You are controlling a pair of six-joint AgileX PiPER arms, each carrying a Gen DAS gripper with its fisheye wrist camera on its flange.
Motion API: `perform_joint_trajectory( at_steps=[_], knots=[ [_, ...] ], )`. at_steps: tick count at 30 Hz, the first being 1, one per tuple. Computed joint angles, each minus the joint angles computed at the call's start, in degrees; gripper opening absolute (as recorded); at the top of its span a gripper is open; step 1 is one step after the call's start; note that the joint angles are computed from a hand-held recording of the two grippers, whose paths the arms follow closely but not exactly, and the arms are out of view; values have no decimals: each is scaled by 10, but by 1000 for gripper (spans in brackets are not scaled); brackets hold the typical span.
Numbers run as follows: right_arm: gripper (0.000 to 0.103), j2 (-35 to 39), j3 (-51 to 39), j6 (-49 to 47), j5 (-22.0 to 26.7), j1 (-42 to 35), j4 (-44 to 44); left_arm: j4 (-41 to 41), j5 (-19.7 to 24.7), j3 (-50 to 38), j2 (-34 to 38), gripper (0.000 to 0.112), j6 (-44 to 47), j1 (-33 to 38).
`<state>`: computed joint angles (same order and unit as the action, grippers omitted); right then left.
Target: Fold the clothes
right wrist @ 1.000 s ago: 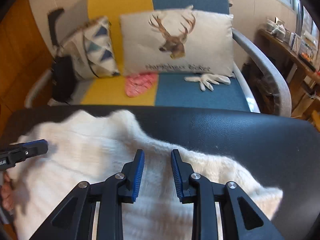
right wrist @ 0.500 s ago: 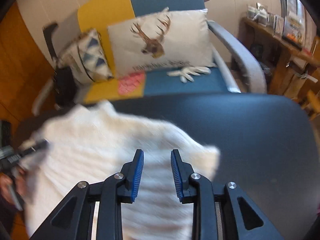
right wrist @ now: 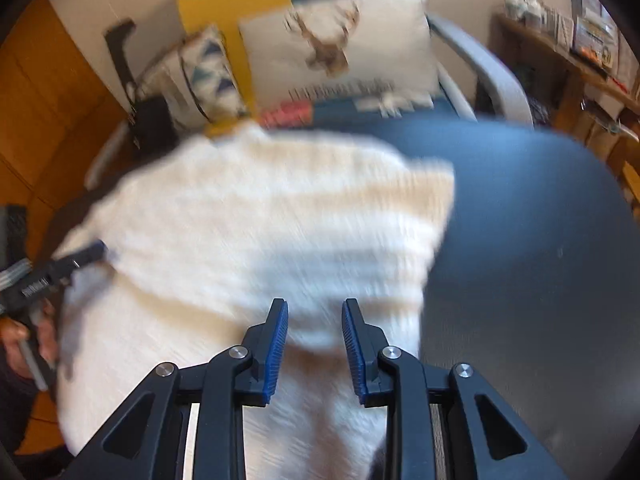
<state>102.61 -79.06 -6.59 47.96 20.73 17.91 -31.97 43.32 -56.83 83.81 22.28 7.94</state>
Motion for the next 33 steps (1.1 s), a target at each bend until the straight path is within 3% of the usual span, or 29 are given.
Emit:
perform_joint_trajectory(
  at_steps=[3,8,13,16,18,23,27,30,33],
  knots=[
    [20,-4,23,10,0,-9,-20,-4,19,-6,3,33,-17,12],
    [22,-77,57,10,4,-30,1,-48,33,-26,-13,33,-2,-16],
    [22,-154,163,-81,-16,-11,94,-21,5,-80,26,33,-59,-158],
    [22,-154,208,-41,-55,14,65,10,-3,-148,82,33,-106,-245],
    [23,-157,243,-49,-83,11,86,41,3,-203,125,33,-140,-293],
    [23,-184,320,-192,-115,-48,243,100,50,-346,239,33,-195,-372],
    [23,-201,347,-216,-132,-48,274,166,102,-448,332,33,-250,-402],
    [22,-235,369,-169,-147,-15,204,129,92,-452,345,33,-248,-383],
    [22,-255,365,-134,-123,-10,167,84,97,-452,342,33,-247,-361]
  ],
)
